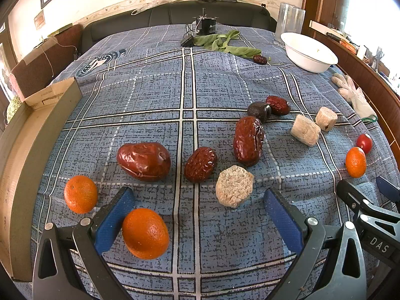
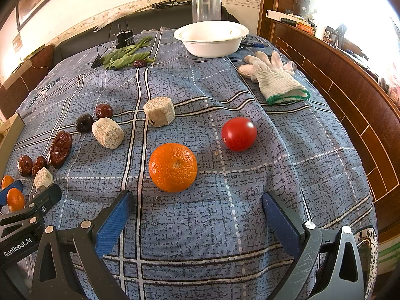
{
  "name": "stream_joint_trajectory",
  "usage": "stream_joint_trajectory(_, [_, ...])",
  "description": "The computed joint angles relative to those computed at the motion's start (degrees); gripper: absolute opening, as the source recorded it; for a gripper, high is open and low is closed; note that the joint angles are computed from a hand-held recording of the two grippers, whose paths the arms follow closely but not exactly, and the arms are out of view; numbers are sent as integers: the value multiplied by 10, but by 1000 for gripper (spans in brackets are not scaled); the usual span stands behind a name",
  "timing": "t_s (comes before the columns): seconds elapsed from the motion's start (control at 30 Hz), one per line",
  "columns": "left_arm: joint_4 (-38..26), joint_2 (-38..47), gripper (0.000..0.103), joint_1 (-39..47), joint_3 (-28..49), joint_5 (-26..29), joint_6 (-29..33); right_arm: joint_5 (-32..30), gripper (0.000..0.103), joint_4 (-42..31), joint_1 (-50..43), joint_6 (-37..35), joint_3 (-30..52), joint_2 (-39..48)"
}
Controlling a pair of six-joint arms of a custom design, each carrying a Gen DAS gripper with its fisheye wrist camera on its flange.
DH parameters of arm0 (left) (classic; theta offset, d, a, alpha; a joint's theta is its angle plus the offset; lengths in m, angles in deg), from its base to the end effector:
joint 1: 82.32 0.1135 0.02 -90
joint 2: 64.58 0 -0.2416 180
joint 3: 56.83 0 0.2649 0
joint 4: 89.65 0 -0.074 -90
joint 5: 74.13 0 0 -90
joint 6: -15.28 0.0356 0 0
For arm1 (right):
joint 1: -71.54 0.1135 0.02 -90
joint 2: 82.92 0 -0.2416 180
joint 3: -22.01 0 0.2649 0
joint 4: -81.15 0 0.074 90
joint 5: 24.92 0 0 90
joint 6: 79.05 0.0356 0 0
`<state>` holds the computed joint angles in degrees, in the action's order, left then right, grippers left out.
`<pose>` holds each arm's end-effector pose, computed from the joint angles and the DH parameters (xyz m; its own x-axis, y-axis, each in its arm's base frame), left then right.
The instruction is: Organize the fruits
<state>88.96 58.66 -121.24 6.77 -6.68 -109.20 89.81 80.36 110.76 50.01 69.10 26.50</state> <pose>0.2716 -0.2018 -0.0065 -0.8077 -0.0198 -0.5892 -0.0262 0.9997 0.0024 0.2197 0.1601 0.0119 -0.8061 0.0808 -0.5862 0.1033 0.9946 -0.0048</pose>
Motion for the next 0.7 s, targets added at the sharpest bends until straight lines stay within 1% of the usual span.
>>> stream_joint_trajectory(0.2, [-2, 0, 103, 0, 1, 1, 0, 0, 103, -1, 0, 1, 1, 0])
stream_joint_trajectory(0.37, [-15, -4, 103, 5, 2, 22, 19, -7, 103, -1, -1, -1, -1, -3])
stream_joint_trajectory(0.5, [-16, -3, 103, 15, 4, 38, 39, -25, 103, -43, -4, 7, 6, -17])
stream_joint_trajectory(0.6, [-16, -15, 103, 16, -8, 52, 57, -20, 103, -79, 7, 41, 14, -23])
stream_joint_trajectory(0.7, [-27, -34, 103, 20, -24, 81, 78, -17, 103, -71, 8, 43, 9, -20])
